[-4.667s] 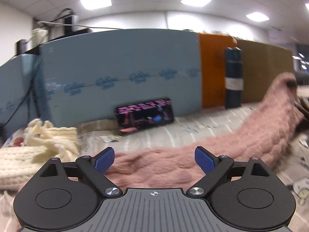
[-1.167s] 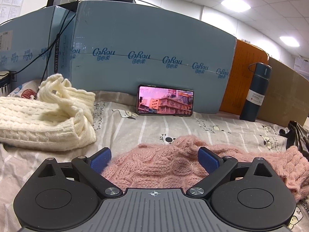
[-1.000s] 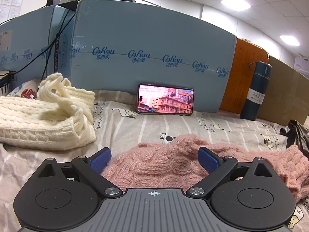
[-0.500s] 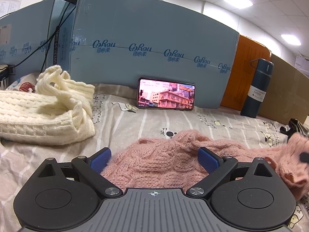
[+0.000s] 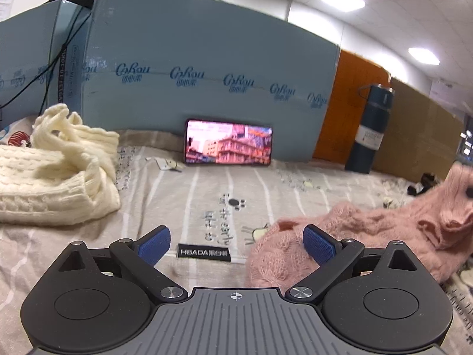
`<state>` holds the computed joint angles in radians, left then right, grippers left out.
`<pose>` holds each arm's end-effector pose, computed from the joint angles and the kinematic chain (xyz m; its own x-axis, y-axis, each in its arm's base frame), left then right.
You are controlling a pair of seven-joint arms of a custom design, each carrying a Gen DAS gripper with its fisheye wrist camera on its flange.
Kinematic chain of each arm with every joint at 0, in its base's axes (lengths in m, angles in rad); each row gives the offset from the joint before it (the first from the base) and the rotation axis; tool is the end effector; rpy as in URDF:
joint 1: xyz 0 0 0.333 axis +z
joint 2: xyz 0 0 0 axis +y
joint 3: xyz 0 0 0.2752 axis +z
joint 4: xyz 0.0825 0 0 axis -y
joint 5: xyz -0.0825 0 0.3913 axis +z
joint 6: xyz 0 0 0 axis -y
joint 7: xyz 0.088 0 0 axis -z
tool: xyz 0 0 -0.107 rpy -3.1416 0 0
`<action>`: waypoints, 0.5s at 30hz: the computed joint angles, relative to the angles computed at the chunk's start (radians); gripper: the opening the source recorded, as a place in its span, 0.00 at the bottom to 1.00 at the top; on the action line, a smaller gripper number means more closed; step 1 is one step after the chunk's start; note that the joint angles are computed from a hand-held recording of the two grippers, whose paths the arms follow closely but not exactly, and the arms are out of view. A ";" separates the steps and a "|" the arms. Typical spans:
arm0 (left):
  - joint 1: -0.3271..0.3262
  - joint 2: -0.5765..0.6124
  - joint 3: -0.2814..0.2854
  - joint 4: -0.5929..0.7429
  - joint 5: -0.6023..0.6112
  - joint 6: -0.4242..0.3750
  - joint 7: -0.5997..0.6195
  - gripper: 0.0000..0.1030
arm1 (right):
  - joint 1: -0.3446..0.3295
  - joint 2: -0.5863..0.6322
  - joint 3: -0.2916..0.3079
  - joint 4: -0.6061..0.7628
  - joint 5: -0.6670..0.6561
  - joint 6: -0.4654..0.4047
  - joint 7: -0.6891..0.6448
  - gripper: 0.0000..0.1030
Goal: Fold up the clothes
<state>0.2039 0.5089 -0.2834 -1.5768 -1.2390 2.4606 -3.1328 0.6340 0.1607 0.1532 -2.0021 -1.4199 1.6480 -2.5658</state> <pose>0.7072 -0.0278 0.3561 -0.7095 -0.6839 0.1699 -0.4353 0.2357 -0.8689 0.4718 0.3306 0.3742 -0.7195 -0.6944 0.0105 -0.1404 0.1307 -0.9814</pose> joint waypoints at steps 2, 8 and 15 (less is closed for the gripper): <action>-0.018 0.010 0.013 0.014 0.037 0.021 -0.052 0.95 | 0.022 0.083 -0.002 0.089 -0.072 -0.028 -0.150 0.19; 0.023 0.010 -0.016 0.015 -0.028 0.005 -0.022 0.95 | 0.112 0.332 -0.076 0.384 -0.219 0.033 -0.554 0.19; 0.064 0.026 -0.021 0.049 -0.144 -0.058 -0.053 0.95 | 0.142 0.439 -0.135 0.538 -0.263 0.340 -0.633 0.19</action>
<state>0.2681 0.5351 -0.3042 -1.5281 -1.3833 2.4028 -3.1862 0.7765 0.5998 0.0178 -1.4637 -1.6827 1.9876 -3.1985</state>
